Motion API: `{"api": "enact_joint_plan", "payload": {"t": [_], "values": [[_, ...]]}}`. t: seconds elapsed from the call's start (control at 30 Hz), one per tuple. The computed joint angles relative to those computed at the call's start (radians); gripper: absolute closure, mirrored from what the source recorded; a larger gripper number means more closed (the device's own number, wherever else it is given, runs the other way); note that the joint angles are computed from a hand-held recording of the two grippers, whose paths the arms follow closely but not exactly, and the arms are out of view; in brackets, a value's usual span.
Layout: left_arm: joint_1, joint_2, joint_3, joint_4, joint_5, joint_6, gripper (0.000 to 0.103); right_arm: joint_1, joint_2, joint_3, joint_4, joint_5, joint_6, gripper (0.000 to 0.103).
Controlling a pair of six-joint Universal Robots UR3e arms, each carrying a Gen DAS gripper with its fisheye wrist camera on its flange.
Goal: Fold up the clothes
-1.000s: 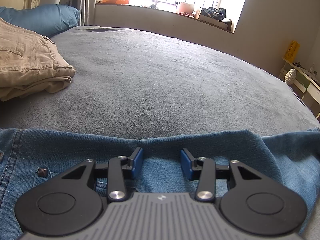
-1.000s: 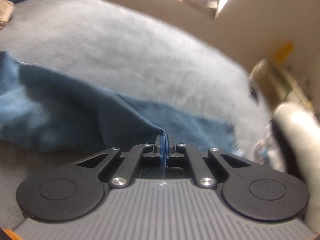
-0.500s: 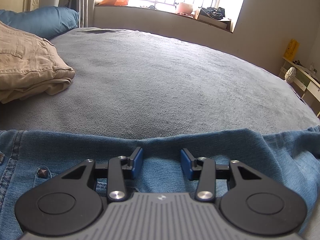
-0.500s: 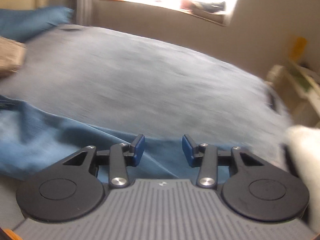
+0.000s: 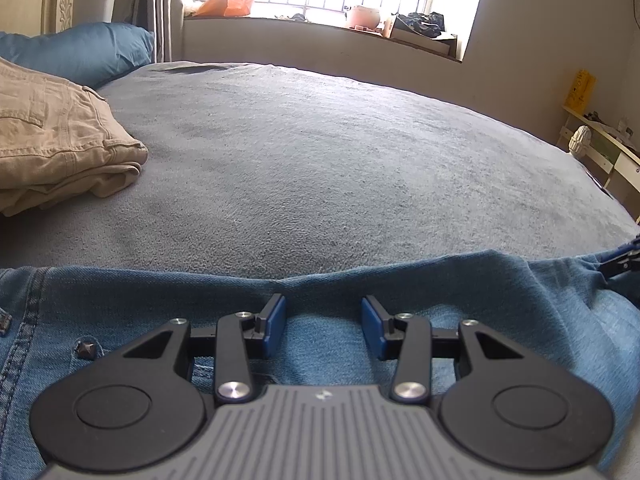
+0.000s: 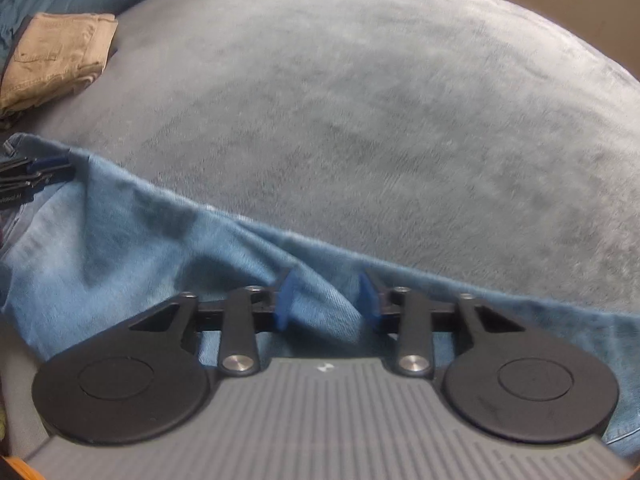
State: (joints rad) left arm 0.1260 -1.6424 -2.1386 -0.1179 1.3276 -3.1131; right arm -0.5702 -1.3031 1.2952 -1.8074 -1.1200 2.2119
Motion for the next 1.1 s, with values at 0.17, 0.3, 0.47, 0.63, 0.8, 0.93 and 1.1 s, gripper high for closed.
{"api": "enact_joint_plan", "payload": {"t": [0.17, 0.3, 0.47, 0.63, 0.8, 0.93, 1.1], "values": [[-0.018, -0.004, 0.001, 0.009, 0.027, 0.008, 0.059, 0.003, -0.103, 0.177, -0.168, -0.009, -0.067, 0.102], [-0.033, -0.005, 0.012, 0.000, 0.050, 0.015, 0.059, 0.016, -0.167, 0.292, -0.350, -0.039, -0.072, 0.102], [-0.044, -0.010, 0.014, 0.005, 0.064, 0.029, 0.059, 0.032, -0.081, 0.286, -0.411, -0.074, -0.043, 0.101], [-0.096, 0.016, 0.037, -0.009, 0.150, 0.092, 0.059, 0.007, -0.046, 0.243, -0.363, -0.031, 0.017, 0.101], [-0.173, 0.014, 0.138, -0.043, 0.097, 0.175, 0.059, -0.008, -0.037, 0.227, -0.331, -0.006, 0.033, 0.100], [-0.269, -0.176, 0.412, -0.258, -0.003, 0.185, 0.059, -0.021, -0.029, 0.211, -0.309, 0.021, 0.061, 0.098], [-0.358, -0.342, 0.538, -0.250, 0.086, 0.127, 0.060, -0.136, -0.100, 0.216, -0.261, 0.149, 0.103, 0.077]]}}
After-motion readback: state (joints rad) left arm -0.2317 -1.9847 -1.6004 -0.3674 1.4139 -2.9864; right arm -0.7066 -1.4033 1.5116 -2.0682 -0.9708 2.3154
